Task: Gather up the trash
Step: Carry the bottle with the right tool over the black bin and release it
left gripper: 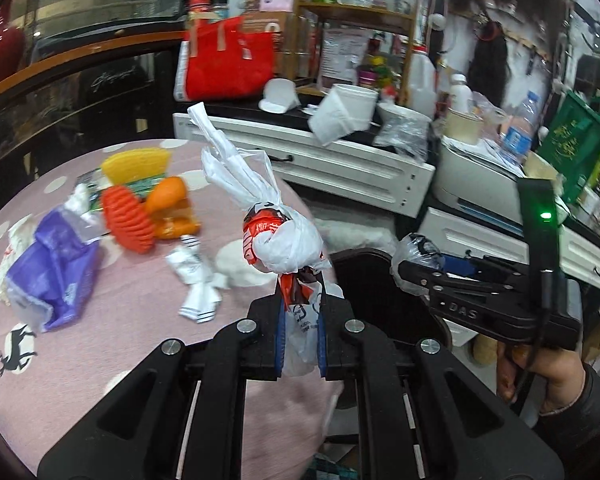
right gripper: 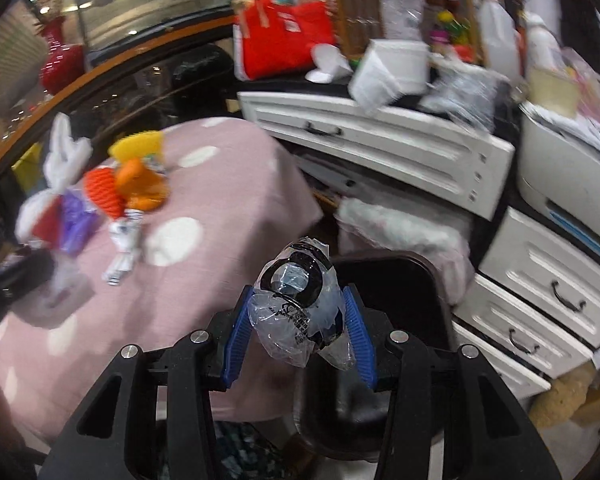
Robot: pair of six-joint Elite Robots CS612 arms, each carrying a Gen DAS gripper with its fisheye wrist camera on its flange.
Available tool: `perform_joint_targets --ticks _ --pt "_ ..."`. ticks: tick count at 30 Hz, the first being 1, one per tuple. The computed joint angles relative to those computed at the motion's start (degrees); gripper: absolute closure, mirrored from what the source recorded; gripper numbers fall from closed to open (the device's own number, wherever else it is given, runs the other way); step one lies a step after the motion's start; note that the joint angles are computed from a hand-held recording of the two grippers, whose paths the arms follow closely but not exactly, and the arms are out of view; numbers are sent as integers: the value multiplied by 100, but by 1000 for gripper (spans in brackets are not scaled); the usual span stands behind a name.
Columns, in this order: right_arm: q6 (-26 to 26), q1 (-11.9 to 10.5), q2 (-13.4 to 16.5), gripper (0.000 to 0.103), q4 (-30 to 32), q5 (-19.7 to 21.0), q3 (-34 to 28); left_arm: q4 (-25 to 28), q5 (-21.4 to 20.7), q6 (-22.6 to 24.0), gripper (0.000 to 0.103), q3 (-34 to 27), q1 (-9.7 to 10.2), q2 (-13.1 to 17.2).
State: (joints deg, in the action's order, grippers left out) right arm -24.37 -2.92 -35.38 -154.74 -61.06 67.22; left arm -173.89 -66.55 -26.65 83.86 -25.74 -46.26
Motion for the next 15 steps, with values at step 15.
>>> perform_joint_targets --ticks 15 --pt "559 -19 1088 59 2110 -1019 -1478 854 -542 482 91 -1131 -11 641"
